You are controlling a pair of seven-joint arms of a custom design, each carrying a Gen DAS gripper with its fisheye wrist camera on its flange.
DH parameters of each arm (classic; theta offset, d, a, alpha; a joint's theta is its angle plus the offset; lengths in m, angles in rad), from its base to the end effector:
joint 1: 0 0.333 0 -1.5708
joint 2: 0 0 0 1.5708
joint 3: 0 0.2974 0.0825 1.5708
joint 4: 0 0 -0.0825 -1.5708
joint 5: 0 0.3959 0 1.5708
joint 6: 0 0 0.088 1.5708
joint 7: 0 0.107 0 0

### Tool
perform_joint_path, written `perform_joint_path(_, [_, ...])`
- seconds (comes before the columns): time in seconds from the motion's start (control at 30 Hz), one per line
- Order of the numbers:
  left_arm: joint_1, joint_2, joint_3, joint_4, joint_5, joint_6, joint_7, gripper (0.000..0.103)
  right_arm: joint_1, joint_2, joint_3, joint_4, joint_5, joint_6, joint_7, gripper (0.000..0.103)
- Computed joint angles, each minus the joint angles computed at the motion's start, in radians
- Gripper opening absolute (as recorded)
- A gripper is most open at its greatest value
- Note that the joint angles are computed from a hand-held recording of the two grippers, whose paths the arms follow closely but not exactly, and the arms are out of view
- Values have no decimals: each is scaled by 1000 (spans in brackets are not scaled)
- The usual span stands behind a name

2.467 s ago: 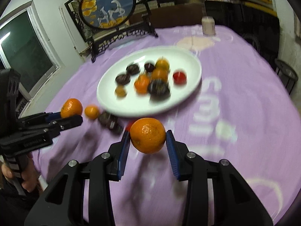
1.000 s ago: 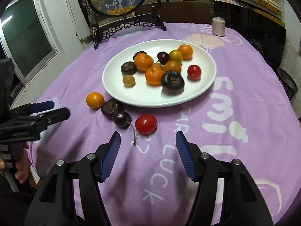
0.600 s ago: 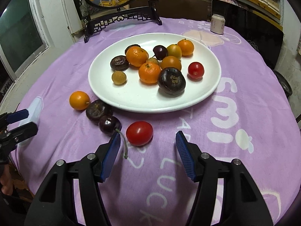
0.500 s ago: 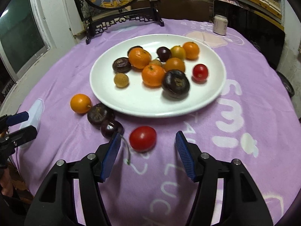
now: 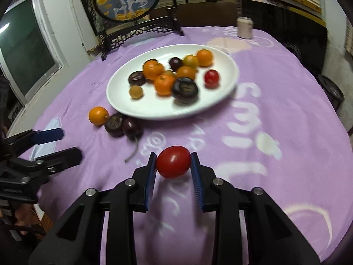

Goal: Organize fruits
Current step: 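Lower the right tool onto a red tomato and close on it, then grasp an orange with the left tool while the right tool holds the tomato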

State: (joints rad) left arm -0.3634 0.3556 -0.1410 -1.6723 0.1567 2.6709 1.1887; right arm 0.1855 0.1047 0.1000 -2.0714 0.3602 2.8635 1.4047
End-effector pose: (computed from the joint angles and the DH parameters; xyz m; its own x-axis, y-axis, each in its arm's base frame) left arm 0.6221 -0.3351 0.4516 -0.2535 -0.9574 0.1380 -0.7978 0.1263 -0.5895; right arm 0.6003 0.1545 0.4331 0.2020 -0.9588 -0.1996 -0.7821 -0.0352 -0.6222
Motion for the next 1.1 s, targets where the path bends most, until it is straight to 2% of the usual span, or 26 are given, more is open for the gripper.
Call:
perform_joint_path(0.2, [-76, 75, 70, 109, 157, -70, -102, 92, -8, -76, -13, -86, 169, 23, -118, 31])
perform_joint_path(0.3, [-41, 88, 57, 123, 135, -90, -95, 81, 7, -87, -27, -94, 234, 21, -179, 31])
perform_joint_path(0.43, [-36, 129, 77, 169, 177, -125, -95, 78, 18, -82, -37, -81, 309, 1, -242, 31])
perform_joint_path(0.5, [-4, 158, 56, 198, 140, -122, -41, 75, 19, -75, -39, -72, 316, -11, -245, 31])
perform_joint_path(0.57, [38, 164, 22, 192, 70, -81, 27, 75, 19, -70, -40, -65, 302, -19, -232, 32])
perform_joint_path(0.63, [32, 166, 41, 189, 67, -55, 36, 74, 18, -65, -41, -59, 284, -26, -212, 32])
perform_joint_path(0.67, [33, 165, 45, 183, 63, -38, 39, 63, 17, -61, -40, -53, 278, -33, -204, 32])
perform_joint_path(0.7, [66, 170, 14, 187, 5, -37, 89, 39, 16, -58, -38, -47, 275, -38, -199, 32])
perform_joint_path(0.73, [97, 175, -18, 194, -56, -51, 139, 41, 14, -57, -37, -44, 272, -40, -198, 32])
perform_joint_path(0.77, [103, 173, -17, 189, -81, -46, 152, 41, 16, -54, -36, -41, 254, -39, -185, 32])
perform_joint_path(0.83, [71, 175, 22, 193, -57, -46, 135, 41, 16, -44, -33, -28, 227, -46, -165, 32])
perform_joint_path(1.1, [45, 228, 38, 264, -64, -56, 139, 41, 11, -12, -10, 18, 175, -69, -133, 32])
